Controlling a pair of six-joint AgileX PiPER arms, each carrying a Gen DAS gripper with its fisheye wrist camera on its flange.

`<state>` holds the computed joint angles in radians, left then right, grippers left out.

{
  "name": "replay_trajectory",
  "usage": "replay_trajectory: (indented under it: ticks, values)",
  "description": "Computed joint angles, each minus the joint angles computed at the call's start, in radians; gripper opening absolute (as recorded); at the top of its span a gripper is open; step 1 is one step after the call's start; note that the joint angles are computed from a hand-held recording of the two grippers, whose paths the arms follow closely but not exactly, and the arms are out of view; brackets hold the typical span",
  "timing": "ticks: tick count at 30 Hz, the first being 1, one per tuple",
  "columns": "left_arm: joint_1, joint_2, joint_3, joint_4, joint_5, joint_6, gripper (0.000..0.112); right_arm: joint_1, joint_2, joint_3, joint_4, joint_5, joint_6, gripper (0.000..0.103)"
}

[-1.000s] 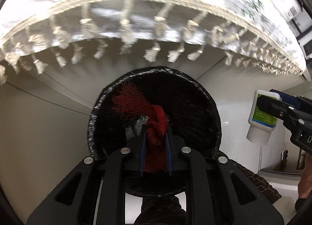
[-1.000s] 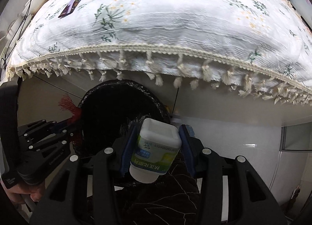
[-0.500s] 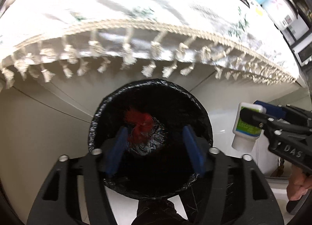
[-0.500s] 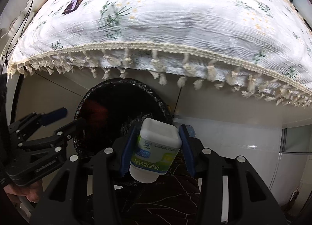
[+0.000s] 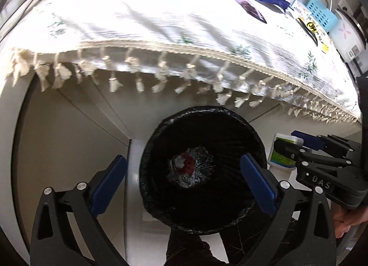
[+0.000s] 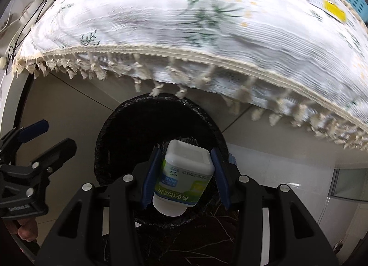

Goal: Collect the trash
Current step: 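Open the left tool over the bin while the right tool drops the bottle in, then raise both tools back over the table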

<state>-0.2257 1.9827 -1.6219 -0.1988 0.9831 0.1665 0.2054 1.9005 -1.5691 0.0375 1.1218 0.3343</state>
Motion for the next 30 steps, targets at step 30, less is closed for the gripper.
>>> replay_trajectory:
  ticks: [30]
  values:
    - [0.044, 0.006, -0.002, 0.056, 0.017, -0.050, 0.097, -0.014, 0.101, -0.202, -0.025, 0.082, -0.028, 0.080]
